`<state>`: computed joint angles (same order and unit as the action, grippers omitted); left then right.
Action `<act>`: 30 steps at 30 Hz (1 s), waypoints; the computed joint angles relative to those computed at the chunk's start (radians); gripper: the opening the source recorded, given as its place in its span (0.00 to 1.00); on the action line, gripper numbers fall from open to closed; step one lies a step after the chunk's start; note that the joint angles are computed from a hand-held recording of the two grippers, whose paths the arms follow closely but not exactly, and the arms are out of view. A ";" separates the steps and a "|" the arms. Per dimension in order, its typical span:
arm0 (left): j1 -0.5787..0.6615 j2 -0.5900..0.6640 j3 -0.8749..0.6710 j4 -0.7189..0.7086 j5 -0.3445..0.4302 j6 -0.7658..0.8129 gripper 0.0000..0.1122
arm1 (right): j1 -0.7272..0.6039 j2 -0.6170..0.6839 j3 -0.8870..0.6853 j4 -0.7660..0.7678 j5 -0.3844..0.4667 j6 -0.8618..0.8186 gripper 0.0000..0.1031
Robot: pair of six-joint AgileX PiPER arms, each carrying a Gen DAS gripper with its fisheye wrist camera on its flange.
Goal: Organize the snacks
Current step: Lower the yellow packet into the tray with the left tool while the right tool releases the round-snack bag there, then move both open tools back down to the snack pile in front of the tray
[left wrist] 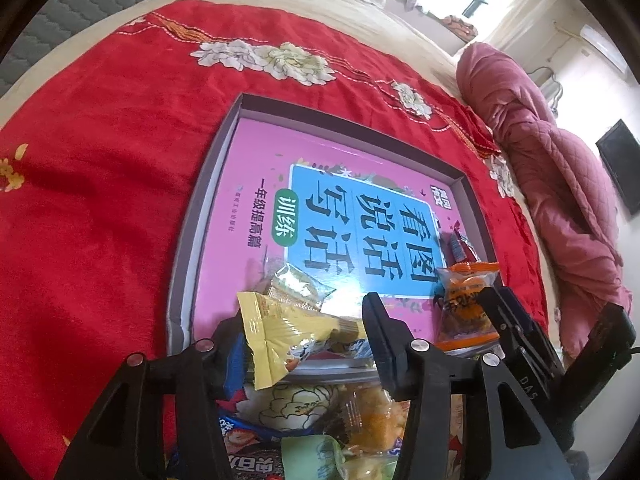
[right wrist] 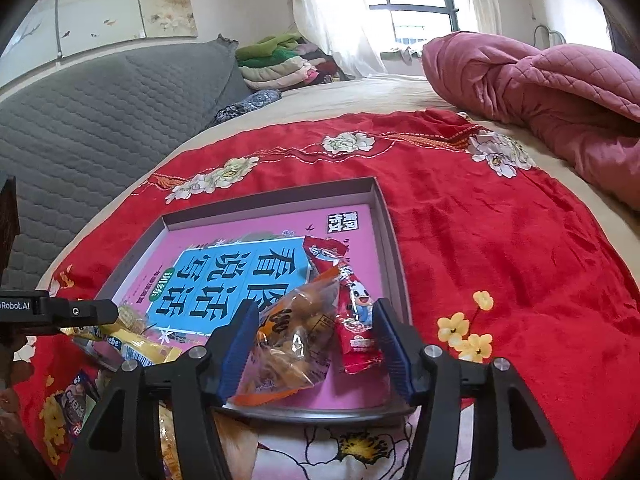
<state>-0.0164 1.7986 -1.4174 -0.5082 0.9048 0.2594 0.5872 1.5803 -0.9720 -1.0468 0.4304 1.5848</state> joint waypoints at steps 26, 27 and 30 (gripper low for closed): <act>0.072 -0.061 -0.046 0.030 0.028 0.001 0.49 | 0.033 -0.063 0.023 -0.078 0.084 0.076 0.71; 0.074 -0.065 -0.046 0.033 0.029 0.001 0.49 | 0.037 -0.068 0.025 -0.083 0.084 0.078 0.71; 0.077 -0.077 -0.048 0.042 0.034 -0.001 0.49 | 0.048 -0.077 0.026 -0.076 0.092 0.068 0.71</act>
<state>0.0603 1.7216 -1.4652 -0.4662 0.9389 0.2581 0.6347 1.5028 -0.9465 -1.1228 0.5226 1.6528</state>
